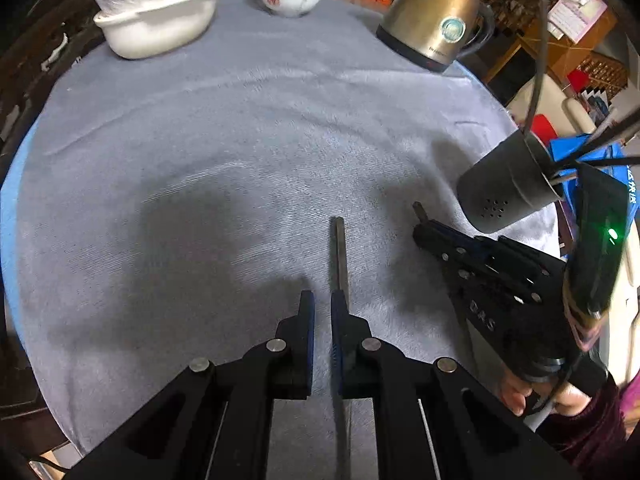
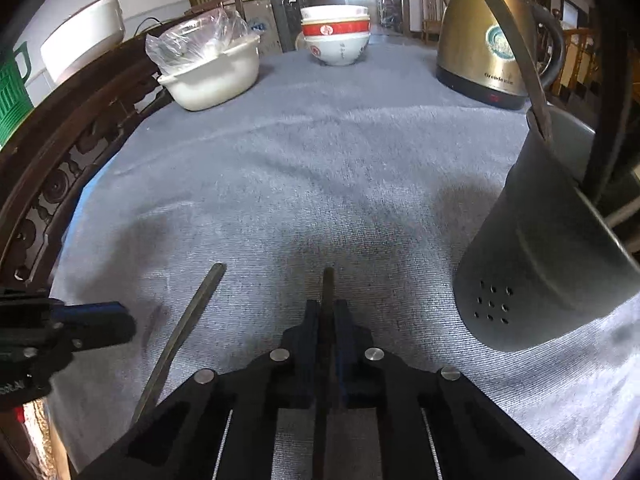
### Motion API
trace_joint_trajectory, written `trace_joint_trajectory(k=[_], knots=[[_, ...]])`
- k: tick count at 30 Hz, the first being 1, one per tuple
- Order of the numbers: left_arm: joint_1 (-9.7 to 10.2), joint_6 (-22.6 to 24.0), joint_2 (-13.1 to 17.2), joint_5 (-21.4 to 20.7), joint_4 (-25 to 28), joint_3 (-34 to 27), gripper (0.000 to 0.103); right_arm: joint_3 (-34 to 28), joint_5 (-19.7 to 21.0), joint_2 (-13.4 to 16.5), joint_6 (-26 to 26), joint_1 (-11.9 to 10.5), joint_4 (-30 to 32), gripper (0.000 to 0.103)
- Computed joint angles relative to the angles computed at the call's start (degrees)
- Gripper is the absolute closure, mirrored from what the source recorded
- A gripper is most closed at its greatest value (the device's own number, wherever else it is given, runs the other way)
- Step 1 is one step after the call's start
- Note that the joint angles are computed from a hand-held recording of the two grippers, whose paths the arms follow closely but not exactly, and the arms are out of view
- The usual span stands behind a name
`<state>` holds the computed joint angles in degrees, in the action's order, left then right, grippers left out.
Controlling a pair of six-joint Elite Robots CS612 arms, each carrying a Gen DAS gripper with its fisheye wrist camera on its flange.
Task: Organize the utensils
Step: 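Grasp a chopstick with the left gripper while the right gripper grasps the other, then lift both held chopsticks off the cloth and raise them upright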
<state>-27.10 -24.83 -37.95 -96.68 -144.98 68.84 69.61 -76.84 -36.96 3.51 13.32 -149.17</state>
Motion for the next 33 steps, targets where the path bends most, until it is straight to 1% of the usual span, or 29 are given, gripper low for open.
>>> trace_joint_trajectory(k=[2,3,5,7,8,13,16,18,19,24,32,33], knots=[[-0.01,0.74,0.79,-0.33,2.47,-2.00,0.095,0.40,-0.43,-0.36,-0.76,-0.06,0.49,0.095],[0.05,0.96,1.03,-0.78,3.14,-2.61,0.093,0.64,-0.54,-0.48,-1.05,-0.14,0.42,0.095],[0.05,0.81,1.66,-0.98,4.56,-4.09,0.084,1.34,-0.07,-0.89,-1.35,-0.45,0.56,0.095],[0.05,0.83,2.16,-1.06,5.40,-5.20,0.070,1.79,0.42,-1.10,-1.14,-0.67,0.32,0.095],[0.02,0.77,2.36,-1.05,5.83,-5.64,0.068,2.03,0.80,-1.16,-1.10,-0.79,-0.01,0.095],[-0.43,0.57,3.95,0.60,9.15,-8.51,0.068,2.30,0.78,-1.16,-1.45,-0.76,-0.73,0.095],[-0.61,0.46,4.67,1.37,10.49,-9.53,0.068,2.89,2.26,-1.25,-0.95,-1.13,-1.74,0.095],[-0.72,0.44,4.86,2.13,10.64,-9.61,0.068,3.30,3.14,-1.32,-0.75,-1.38,-2.42,0.095],[-0.80,0.78,4.77,2.59,9.90,-9.30,0.068,3.35,3.23,-1.29,-0.75,-1.37,-2.65,0.095],[-0.88,1.18,4.87,3.04,10.15,-9.50,0.068,3.63,2.76,-1.38,-0.91,-1.24,-3.29,0.095],[-1.54,1.69,6.16,5.71,12.94,-12.54,0.068,3.61,2.88,-1.50,-0.67,-1.29,-2.76,0.095],[-1.54,1.67,6.33,5.79,13.13,-12.89,0.070,3.34,2.98,-1.40,-0.57,-1.29,-2.39,0.095]])
